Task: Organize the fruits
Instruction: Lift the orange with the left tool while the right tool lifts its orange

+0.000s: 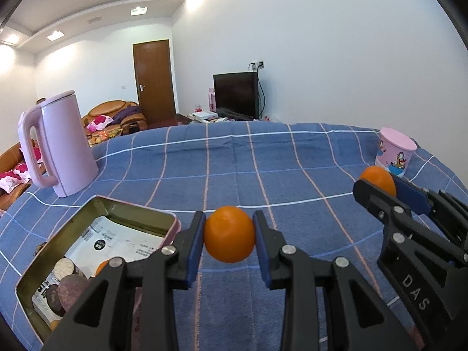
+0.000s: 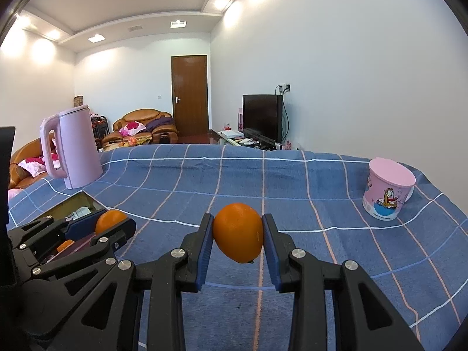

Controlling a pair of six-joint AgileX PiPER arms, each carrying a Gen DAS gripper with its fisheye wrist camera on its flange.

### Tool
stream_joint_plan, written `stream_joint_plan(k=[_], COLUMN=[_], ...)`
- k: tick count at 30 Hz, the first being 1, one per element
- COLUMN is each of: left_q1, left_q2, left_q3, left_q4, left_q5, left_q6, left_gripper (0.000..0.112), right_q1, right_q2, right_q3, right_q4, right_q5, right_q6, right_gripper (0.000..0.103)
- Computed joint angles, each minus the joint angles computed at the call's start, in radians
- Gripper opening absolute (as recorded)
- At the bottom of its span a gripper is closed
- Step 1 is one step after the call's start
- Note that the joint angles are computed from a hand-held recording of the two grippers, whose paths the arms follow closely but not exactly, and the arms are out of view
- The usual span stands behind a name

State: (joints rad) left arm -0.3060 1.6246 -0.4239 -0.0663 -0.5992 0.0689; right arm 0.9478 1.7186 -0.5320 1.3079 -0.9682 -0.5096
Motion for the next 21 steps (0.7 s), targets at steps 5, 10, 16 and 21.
stream_joint_plan(k=[5,10,16,21], left_q1=[0.004,0.028,0.060,0.087], left_q2=[-0.013,-0.026,-0.039,-0.050], left_q3=[0.029,0.049,0.074,0.098], left_q4=[-0.016,0.006,0.026,0.036], left_q5=[-0.037,-0.053,-0.083,-0.117], left_q6=[0.017,0.002,-0.008,-0.015], left_gripper=[0.034,0.034,0.034,0.034], right_q1=[0.027,0.039,0.071,0.097], right_q2=[0.010,0.017,0.030,0.042], right_q3=[-0.011,-0.022,-0.032,-0.042], right_q4=[0.012,0.014,0.028,0.038], right_q5=[-0.016,-0.016,-0.044,-0.066], right_q6=[-0.012,-0.013,-0.011,-0.008], right_gripper=[0.035,0.035,0.035,0.035])
